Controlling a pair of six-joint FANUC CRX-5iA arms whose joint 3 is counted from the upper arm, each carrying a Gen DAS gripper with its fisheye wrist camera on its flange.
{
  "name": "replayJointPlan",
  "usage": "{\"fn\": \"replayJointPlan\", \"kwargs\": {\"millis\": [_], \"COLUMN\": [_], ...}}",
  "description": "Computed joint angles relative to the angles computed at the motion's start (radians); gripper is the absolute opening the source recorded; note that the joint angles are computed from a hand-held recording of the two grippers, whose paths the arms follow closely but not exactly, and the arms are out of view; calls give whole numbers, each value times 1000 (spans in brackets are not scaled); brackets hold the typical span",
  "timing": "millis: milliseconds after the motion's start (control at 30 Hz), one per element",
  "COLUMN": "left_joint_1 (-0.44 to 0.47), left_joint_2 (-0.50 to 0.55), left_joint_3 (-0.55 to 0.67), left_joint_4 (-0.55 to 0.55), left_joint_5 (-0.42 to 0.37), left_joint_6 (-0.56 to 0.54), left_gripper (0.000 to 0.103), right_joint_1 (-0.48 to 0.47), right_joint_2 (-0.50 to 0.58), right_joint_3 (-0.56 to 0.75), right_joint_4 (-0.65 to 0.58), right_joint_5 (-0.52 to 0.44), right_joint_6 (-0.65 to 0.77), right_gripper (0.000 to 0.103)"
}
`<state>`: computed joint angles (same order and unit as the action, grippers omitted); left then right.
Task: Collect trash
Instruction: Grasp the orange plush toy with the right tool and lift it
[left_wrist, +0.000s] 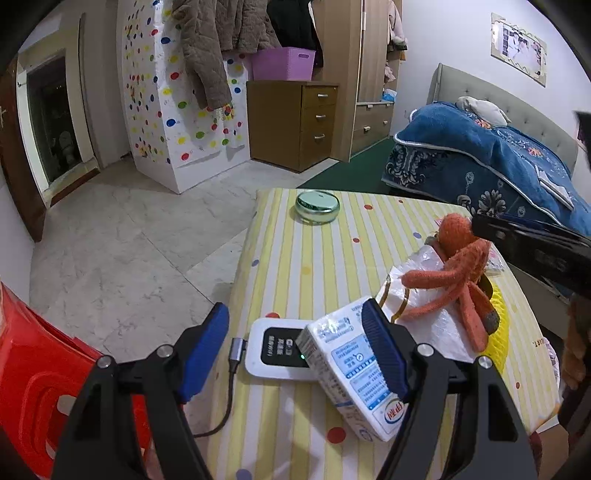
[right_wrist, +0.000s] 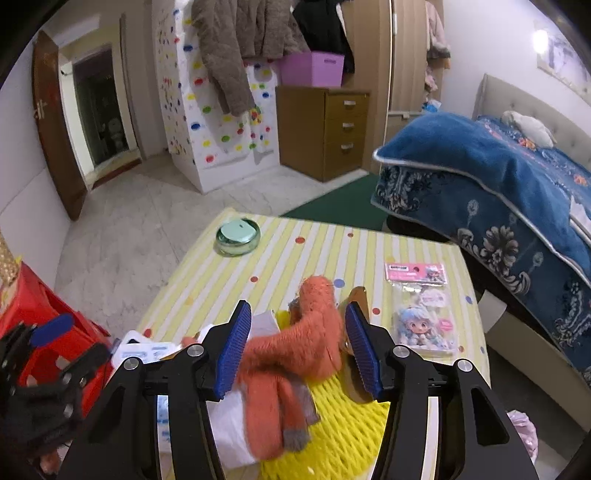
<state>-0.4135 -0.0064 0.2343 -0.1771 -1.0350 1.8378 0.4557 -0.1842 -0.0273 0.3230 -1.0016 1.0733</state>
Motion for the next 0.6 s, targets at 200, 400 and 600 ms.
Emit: {"fn": "replayJointPlan", "kwargs": {"millis": [200, 400, 600], "left_joint_1": [-2, -12, -37], "left_joint_2": [-27, -60, -89], "left_joint_3": [-35, -84, -116], "left_joint_4": [17, 51, 68], "left_joint_5": [-2, -9, -21], "left_joint_6": [-3, -24, -31], "left_gripper": [72, 72, 72], "right_joint_1": [-5, 17, 46], "right_joint_2": [-7, -108, -220], "right_joint_3": [-3, -66, -95], "right_joint_4": [-51, -31, 20], "right_joint_5": [-63, -55, -56], "right_joint_6": [12, -2, -30], "right_gripper": [22, 7, 6]}}
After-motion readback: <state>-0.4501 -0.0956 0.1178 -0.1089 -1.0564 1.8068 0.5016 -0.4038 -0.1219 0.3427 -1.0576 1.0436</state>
